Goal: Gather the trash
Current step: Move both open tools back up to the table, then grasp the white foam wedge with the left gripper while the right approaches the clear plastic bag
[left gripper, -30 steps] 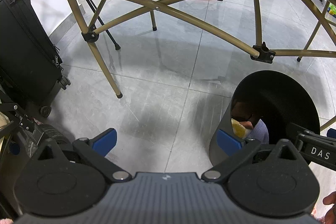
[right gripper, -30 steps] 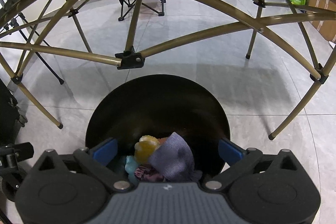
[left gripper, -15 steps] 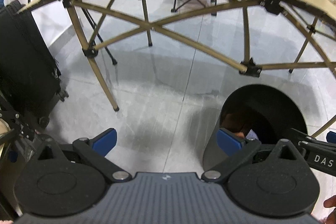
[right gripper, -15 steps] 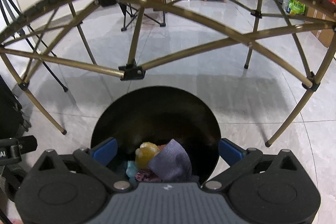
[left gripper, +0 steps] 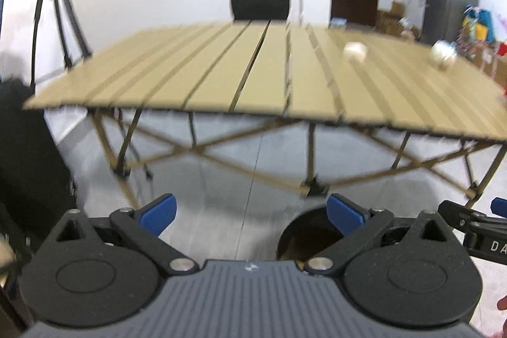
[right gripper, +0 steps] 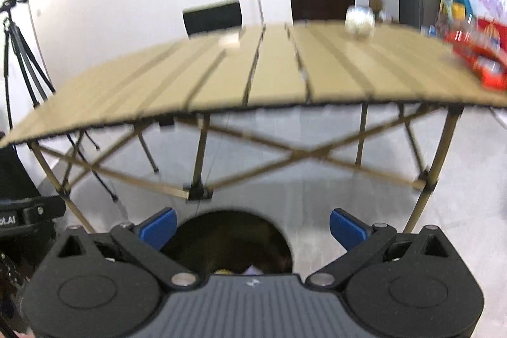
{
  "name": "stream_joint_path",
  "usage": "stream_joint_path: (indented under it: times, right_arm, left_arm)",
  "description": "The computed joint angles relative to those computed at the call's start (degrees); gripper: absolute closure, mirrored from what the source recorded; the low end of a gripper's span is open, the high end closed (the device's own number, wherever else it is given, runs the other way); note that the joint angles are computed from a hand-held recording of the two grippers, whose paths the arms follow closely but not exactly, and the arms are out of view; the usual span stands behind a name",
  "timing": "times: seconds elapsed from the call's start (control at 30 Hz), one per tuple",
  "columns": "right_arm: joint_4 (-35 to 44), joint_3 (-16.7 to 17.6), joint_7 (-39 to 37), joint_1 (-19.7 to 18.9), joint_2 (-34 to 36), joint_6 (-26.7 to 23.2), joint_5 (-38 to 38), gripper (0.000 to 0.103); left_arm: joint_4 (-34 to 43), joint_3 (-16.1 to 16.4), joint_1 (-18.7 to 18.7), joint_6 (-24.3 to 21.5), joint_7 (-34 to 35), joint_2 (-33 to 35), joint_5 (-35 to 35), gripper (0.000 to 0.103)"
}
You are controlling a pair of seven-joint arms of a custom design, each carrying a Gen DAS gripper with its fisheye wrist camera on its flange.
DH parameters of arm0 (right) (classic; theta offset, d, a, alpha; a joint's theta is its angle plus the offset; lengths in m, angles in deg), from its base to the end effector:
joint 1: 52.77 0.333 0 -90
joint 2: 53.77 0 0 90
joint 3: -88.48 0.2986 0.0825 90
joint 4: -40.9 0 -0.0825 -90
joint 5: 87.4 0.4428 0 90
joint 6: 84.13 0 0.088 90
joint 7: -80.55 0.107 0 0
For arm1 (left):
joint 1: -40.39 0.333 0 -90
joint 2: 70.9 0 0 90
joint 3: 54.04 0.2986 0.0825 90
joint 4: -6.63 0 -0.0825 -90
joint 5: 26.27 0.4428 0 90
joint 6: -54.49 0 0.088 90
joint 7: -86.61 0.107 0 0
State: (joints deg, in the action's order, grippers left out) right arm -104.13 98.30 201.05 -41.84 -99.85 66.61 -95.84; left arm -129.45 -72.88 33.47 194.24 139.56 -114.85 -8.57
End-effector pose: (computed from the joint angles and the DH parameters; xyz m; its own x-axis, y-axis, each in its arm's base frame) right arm 0.4007 0.1682 0.6091 0.0066 -0.9883 -0.1523 -0.6135 0.1163 -0.7811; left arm 0.3911 -0.2238 0.6441 0.0513 -0.9980 -0.0362 -0.6037 -0.0021 -0.7972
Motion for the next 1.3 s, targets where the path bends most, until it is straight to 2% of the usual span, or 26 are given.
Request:
stream_joint_path:
  times: [0.3,0.47,0.67,0.97,1.3]
  right_arm:
    - [1.1,-2.3,-1.8,-4.5,-2.5,7.3,-1.2,0.000]
    - [3.0,-4.0,-3.8,-6.6,-0.4,11.9,-0.3,0.000]
    - [7.2,-4.9,-6.9,-8.5,4.3,14.3,0.5,0.000]
    - [13.8,-6.2,-11.2,-10.0,12.4,15.3,0.9,0.000]
    - [21.0,-6.1,-12.7,-11.7,22.2,16.0,-0.9,0.000]
  left_arm:
    - [10.0,-3.4,2.4,2.9,-1.0,6.7,4.6,0.000]
    - [16.6,-5.5,3.5,3.0,-2.2,12.3,9.1,0.000]
    - [23.9,-5.5,2.3,2.3,-3.3,20.0,12.4,0.000]
    - [34.4,-2.6,-1.8,-0.1,-4.3,32.2,16.8,0.000]
    - [49.5,2.8,-7.9,-4.3,-3.1,46.9,21.3,0.000]
